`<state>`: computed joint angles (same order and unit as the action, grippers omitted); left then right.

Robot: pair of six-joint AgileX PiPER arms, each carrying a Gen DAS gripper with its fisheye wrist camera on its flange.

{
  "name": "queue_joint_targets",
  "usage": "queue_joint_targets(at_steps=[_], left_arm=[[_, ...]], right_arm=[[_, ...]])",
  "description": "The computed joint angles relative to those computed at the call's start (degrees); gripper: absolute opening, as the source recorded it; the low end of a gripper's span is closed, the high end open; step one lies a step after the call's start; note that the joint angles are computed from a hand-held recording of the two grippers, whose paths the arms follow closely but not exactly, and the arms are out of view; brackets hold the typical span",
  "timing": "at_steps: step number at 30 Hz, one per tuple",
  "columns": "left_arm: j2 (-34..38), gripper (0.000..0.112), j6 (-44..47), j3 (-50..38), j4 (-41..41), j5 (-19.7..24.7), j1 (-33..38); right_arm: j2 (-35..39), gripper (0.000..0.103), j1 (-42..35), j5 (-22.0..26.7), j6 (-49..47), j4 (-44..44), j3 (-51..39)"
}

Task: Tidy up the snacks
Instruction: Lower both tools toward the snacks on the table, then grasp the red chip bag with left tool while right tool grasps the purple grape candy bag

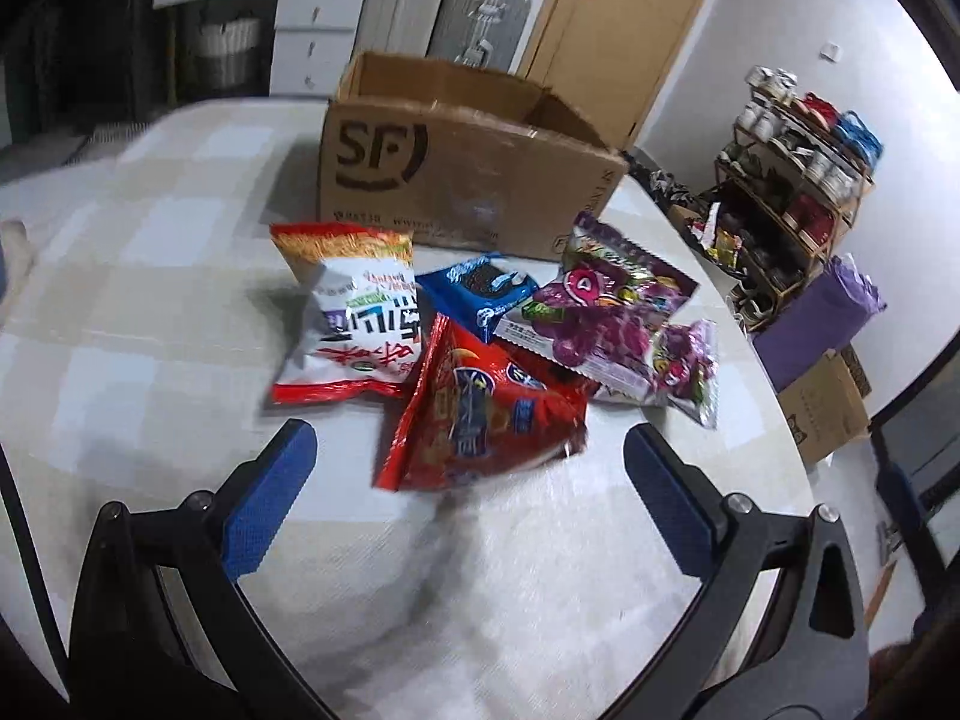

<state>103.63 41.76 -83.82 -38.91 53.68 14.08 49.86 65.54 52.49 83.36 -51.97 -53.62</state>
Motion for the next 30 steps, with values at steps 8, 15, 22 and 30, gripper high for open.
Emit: queue_joint_targets(at_steps=[8, 15, 22, 30], left_arm=[[6.51, 0.102, -8.98, -3.07, 7.82, -5.94, -6.51], [10.22, 0.068, -3.49, -4.72, 0.74, -5.92, -6.40], [11.63, 0.048, -1.73, -6.43, -0.25, -5.47, -8.05], [9.68, 0.047, 0.22, -2.96, -3.00, -4.12, -6.97]], right_arm=[[-2.43, 0.102, -9.40, -7.56, -5.27, 7.64, 3.24], [-2.64, 0.102, -13.52, -11.21, -9.09, 12.25, 4.28], [-1.57, 0.102, -10.06, -7.75, -6.43, 10.97, 3.63], [0.87, 0.102, -18.63, -6.54, -14.52, 21.06, 2.37]])
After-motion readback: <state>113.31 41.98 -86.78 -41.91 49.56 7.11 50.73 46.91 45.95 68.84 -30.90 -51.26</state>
